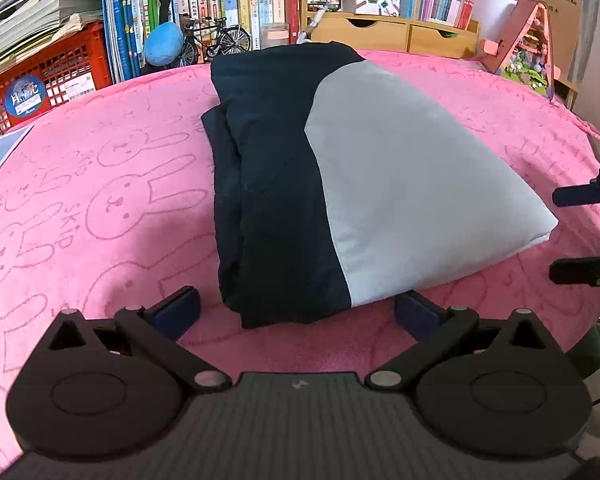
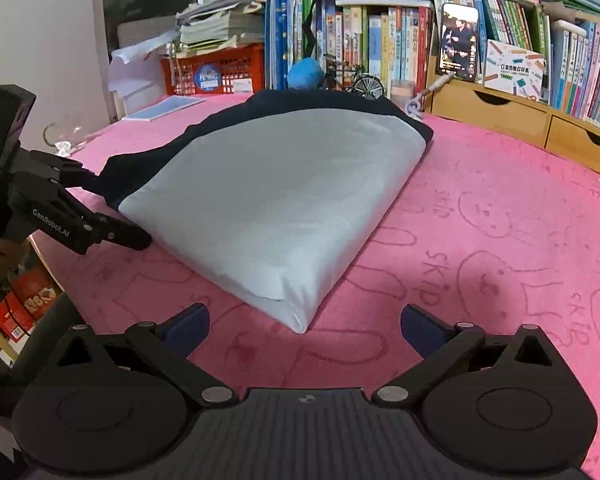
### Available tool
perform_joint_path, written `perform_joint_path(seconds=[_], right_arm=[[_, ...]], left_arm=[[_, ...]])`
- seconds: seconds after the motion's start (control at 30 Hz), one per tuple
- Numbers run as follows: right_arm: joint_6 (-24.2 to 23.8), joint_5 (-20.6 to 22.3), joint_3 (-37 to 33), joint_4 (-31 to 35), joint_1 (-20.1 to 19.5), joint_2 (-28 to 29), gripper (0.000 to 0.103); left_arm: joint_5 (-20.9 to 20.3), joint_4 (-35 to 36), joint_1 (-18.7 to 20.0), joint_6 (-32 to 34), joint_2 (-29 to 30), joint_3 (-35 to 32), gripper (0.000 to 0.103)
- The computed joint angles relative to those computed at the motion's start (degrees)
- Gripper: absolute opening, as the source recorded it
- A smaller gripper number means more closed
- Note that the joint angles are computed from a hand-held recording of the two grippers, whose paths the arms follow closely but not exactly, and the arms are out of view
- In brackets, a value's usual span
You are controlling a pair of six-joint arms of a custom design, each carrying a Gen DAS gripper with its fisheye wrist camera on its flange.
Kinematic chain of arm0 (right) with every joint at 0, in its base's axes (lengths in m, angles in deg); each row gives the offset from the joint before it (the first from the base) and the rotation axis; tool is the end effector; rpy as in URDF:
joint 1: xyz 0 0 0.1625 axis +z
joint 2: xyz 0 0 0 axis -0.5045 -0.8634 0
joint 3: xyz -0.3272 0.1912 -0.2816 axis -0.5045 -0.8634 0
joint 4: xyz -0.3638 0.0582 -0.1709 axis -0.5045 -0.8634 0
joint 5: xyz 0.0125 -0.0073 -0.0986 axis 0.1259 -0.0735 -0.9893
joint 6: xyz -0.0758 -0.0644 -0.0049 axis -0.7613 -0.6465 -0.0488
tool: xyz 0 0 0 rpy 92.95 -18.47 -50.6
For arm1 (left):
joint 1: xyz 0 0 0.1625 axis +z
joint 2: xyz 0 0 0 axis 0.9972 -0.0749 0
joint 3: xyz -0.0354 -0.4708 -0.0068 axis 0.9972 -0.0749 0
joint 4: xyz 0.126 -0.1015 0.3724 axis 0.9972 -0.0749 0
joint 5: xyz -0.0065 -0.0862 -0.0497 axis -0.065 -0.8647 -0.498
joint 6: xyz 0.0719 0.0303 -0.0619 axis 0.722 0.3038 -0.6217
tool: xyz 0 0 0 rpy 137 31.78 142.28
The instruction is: Fold clothes
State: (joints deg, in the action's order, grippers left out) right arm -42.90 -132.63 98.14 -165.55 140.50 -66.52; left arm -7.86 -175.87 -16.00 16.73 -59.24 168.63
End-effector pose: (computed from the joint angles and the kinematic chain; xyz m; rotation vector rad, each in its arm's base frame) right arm 0.3462 -0.6680 0.0558 0.9896 -2.3879 0.7665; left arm -0.0612 -0.7195 0.3495 0.6793 2.3008 -0.7562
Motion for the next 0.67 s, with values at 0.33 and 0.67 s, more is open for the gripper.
perform_joint_path(seconds=[0.33, 0.67], right_arm=[[-0.14, 0.48, -0.26, 0.54, 0.14, 0.36, 0.103], [0.73, 0.83, -0.17, 0.52, 0.12, 0.45, 0.103]], left_arm=[[0.78, -0.62, -0.25, -0.32, 0.26, 0.18, 0.103], [0.52, -2.44, -0.16, 0.4, 0.31, 0.77, 0.103]])
